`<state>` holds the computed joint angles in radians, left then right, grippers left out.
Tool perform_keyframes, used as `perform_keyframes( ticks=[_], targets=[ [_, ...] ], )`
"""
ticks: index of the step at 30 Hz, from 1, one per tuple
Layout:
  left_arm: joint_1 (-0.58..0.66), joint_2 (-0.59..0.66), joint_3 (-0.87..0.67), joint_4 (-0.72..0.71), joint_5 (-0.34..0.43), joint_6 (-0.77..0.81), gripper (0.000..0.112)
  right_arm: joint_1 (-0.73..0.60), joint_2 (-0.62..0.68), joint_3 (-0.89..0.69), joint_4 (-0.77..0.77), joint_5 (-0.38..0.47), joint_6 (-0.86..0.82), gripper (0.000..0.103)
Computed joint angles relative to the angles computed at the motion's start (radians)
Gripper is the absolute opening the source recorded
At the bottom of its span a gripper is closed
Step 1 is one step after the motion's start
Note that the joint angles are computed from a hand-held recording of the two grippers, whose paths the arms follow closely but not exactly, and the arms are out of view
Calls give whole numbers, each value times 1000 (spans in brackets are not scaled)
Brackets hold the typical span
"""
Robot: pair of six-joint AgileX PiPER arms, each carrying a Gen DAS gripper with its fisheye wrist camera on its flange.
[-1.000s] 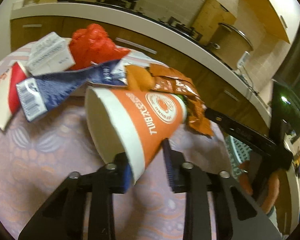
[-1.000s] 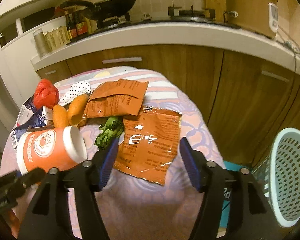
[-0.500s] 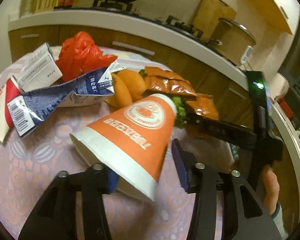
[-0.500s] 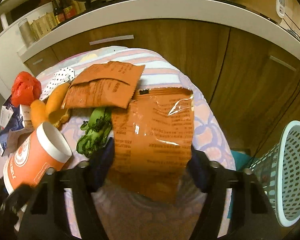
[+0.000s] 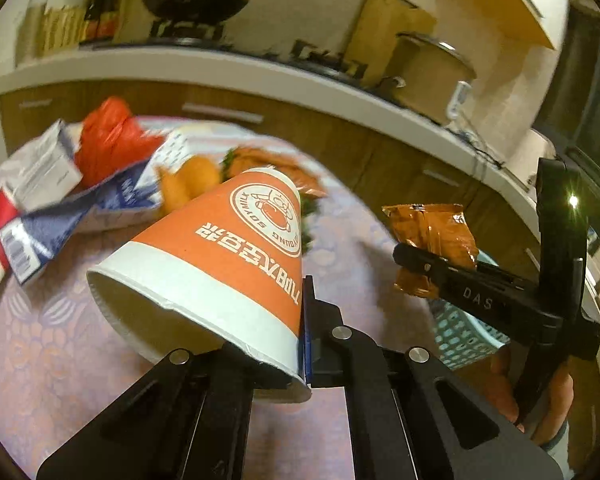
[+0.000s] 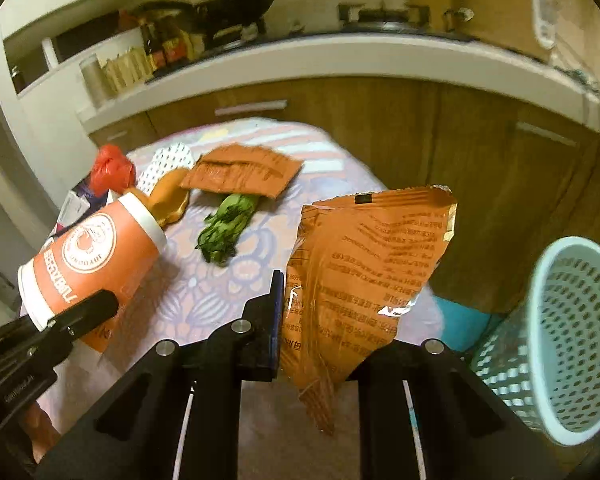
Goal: Collect trash
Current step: 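Carry both items over the blue basket and open both tools to drop them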
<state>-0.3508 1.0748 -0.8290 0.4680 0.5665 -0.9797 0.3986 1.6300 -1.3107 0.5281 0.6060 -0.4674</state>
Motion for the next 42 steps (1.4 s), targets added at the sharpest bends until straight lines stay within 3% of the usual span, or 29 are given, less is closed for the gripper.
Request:
perform_keyframes(
  ticks=[4, 12, 16, 20, 29, 35, 38, 39, 40, 42],
  targets=[
    [-100, 39, -72, 72, 14, -54, 1, -91, -84, 60, 56, -4, -79, 13],
    [-232, 299, -350, 15, -15, 68, 1, -377, -160, 111, 135, 24, -221, 13],
    [-276, 464, -521, -72, -16, 188, 1, -527, -124, 109, 157, 38, -271, 13],
    [-280, 640, -709, -265, 1, 369, 1, -623, -59, 96, 157, 46, -288, 13],
    [-268, 994, -1112, -541, 152, 606, 1, -713, 141, 4, 79, 117, -198, 13],
    [-258, 1155, -1327, -602, 277, 647, 7, -733, 214, -50, 31, 165, -143, 17],
    [-263, 1180, -1362, -586, 314, 644, 34, -734, 226, -63, 4, 182, -113, 34],
    [-263, 1178, -1352, -581, 311, 643, 38, -737, 232, -71, 1, 184, -107, 51],
    [-263, 1171, -1335, -579, 303, 643, 39, -742, 226, -64, 2, 175, -106, 59],
    [-257, 1148, -1291, -585, 285, 643, 40, -752, 211, -53, 13, 165, -117, 59]
  ],
)
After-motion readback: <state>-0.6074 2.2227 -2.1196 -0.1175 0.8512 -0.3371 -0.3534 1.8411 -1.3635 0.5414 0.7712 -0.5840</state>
